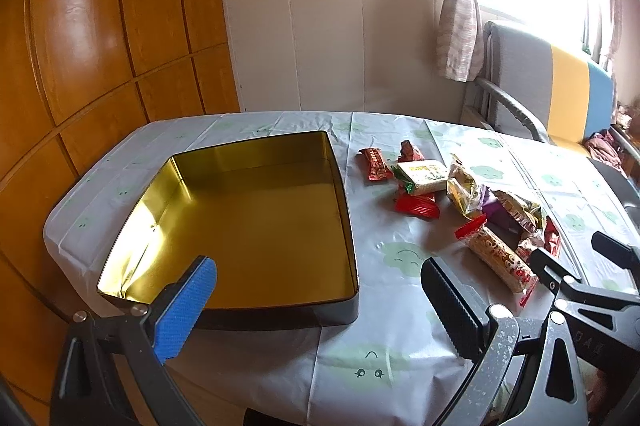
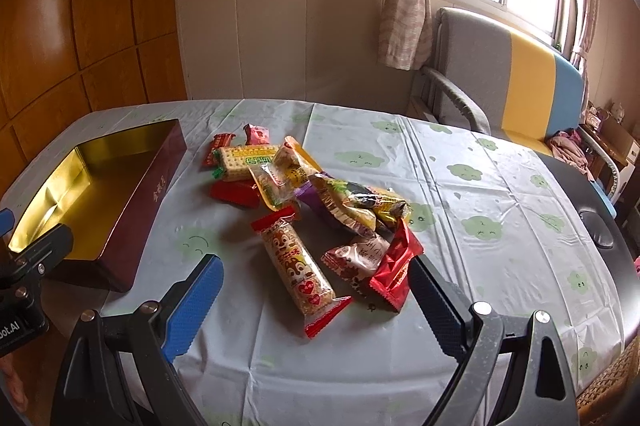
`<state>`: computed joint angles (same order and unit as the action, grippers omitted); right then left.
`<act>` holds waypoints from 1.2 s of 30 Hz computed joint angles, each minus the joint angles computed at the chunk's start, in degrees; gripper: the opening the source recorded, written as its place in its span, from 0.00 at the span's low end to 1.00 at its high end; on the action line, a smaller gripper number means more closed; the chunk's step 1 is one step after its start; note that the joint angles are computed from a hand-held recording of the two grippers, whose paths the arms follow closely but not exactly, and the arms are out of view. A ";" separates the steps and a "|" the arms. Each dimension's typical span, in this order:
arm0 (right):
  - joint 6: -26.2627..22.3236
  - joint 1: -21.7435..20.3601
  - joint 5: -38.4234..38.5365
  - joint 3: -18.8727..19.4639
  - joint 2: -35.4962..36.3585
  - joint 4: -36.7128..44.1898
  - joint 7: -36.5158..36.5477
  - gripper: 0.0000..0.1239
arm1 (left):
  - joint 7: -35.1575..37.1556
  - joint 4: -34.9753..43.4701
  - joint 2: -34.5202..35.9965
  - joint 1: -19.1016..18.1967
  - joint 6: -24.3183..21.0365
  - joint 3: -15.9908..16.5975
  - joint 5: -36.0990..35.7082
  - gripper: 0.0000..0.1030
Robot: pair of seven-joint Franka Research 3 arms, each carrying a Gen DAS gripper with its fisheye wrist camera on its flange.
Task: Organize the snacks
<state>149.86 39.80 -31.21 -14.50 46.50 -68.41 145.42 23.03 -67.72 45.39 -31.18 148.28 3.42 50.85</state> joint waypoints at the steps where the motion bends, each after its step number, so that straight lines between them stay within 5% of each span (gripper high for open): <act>1: 0.02 0.13 -0.11 -0.26 -0.06 -0.10 0.41 0.77 | 0.09 0.02 0.03 -0.03 0.00 -0.02 0.01 1.00; 36: 0.38 -0.45 0.50 -0.10 -0.04 -0.34 0.27 0.77 | 3.26 1.59 1.10 -0.46 0.43 -0.17 -1.58 1.00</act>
